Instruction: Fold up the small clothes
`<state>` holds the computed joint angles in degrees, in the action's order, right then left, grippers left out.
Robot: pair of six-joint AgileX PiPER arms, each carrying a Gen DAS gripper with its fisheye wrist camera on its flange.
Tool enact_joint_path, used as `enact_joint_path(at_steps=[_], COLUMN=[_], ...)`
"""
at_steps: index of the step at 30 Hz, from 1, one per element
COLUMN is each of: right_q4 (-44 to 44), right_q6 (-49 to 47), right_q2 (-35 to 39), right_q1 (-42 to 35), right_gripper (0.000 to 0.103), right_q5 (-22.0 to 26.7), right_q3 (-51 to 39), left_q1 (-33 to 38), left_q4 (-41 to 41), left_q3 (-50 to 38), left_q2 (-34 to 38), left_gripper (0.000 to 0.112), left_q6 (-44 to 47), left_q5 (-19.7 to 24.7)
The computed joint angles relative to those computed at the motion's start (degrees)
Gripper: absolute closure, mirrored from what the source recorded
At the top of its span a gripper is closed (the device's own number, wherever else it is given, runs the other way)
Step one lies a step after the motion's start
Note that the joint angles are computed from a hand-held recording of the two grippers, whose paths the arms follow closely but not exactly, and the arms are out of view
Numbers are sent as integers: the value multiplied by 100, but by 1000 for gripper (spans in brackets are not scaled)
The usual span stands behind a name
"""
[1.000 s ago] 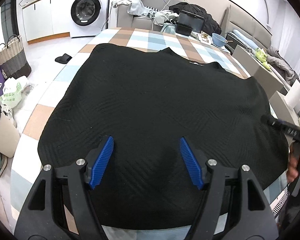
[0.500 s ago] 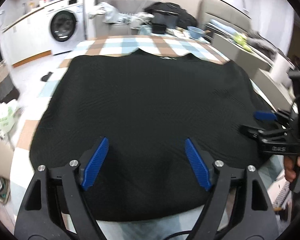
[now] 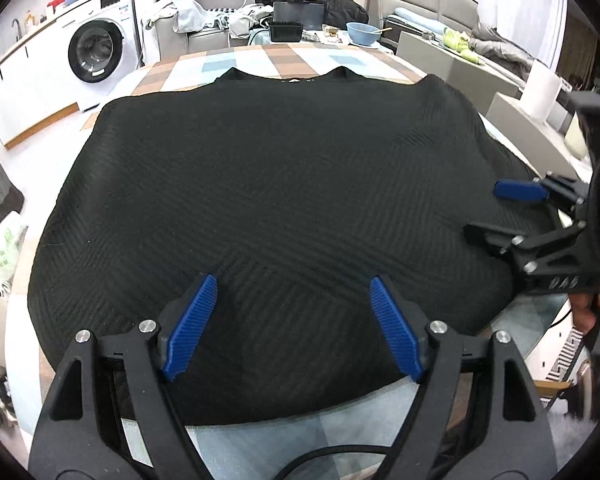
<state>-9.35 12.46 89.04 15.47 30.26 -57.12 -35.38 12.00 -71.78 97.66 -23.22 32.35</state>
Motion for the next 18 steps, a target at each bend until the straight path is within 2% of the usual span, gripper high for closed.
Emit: enact_joint_path(at_steps=[2,5,9,13,16,18], right_q4=[266,-510,267,-348,30,283], right_q6=[-354,192,-591,-230,-375,-357], right_q2=[-153,-404,-615,-787,-705,-382], right_q1=[-278,-580,-1310,-1154,-1190,-1213], right_gripper=[16,16,16,16,16,16], right_q5=[62,243,491,453,245,164], right_q3=[100,325,411,433,241,-108], left_q1=[-24,44,101,200,356,457], left_q4=[-12,-108,6,6,5,51], left_q3=[54,77,73,-110,-256,-390], left_q2=[-10,6,75,162,176,200], left_gripper=[35,35,35,35,35,35], left_q6=[-52,-39,-359,-462,-494,-514], left_q5=[-57,-102,-330,-420,-377,-261])
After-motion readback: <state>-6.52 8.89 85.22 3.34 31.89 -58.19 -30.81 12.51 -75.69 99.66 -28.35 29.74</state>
